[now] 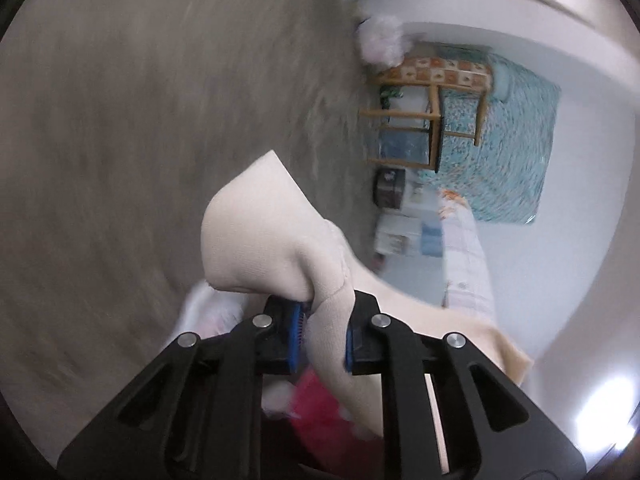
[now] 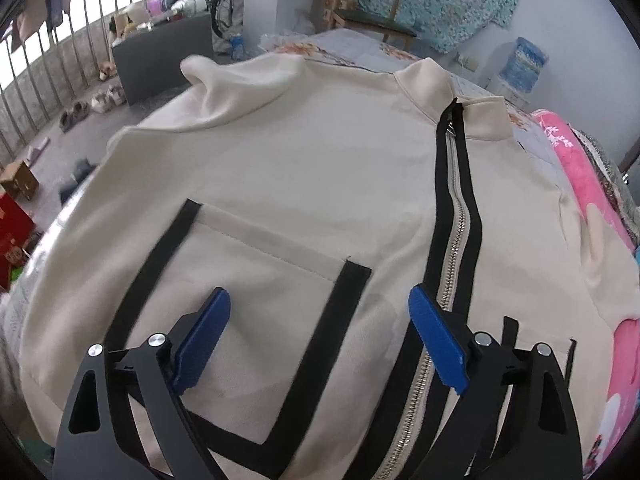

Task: Fold large clothes
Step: 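Grasp a sleeve cuff with the left tool and lift it, then fold the held sleeve across the jacket front toward the right tool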

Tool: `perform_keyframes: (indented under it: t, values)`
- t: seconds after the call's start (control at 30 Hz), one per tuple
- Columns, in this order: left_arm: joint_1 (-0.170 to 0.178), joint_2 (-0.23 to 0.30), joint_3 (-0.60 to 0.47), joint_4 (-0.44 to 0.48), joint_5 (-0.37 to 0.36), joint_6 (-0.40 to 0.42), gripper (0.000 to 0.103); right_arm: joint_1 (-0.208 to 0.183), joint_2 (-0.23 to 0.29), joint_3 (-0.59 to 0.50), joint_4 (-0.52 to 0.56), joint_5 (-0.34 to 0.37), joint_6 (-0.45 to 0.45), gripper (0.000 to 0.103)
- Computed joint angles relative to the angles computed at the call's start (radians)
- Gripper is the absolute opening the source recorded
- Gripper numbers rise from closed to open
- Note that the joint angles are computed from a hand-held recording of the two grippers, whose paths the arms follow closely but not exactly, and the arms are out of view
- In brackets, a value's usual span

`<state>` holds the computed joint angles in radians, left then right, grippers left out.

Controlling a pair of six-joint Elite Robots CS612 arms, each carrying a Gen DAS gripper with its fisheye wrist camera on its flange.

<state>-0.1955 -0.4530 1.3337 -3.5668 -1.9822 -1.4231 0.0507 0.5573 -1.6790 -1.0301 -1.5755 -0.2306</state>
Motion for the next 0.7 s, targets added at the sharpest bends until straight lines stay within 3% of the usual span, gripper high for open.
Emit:
perform_keyframes:
  t: [0.1,0.2,0.27,0.33,0.47,0.53,0.6,0.7]
  values:
    - [0.017,-0.133,0.059,0.114,0.084,0.196,0.014,-0.012,0.004,-0.022,-0.023,0.046,0.028,0.086]
    - [0.004,-0.246,0.080,0.184,0.170,0.379,0.014,-0.026,0.010,-0.051,-0.051,0.094,0.060,0.085]
    - [-0.029,-0.322,0.081,0.201,0.225,0.529,0.014,-0.037,0.013,-0.073,-0.066,0.116,0.079,0.085]
    - [-0.067,-0.366,0.069,0.194,0.235,0.640,0.014,-0.052,0.018,-0.103,-0.077,0.138,0.095,0.085]
    - [-0.161,-0.418,0.016,0.228,0.162,0.849,0.014,-0.085,0.029,-0.165,-0.084,0.161,0.136,0.085]
    - [-0.196,-0.419,-0.011,0.276,0.120,0.905,0.015,-0.107,0.037,-0.203,-0.083,0.176,0.170,0.085]
    - [-0.253,-0.410,-0.043,0.379,0.131,0.992,0.015,-0.129,0.046,-0.240,-0.084,0.187,0.204,0.085]
    - [-0.310,-0.391,-0.058,0.506,0.169,1.079,0.017,-0.160,0.060,-0.285,-0.070,0.195,0.244,0.085]
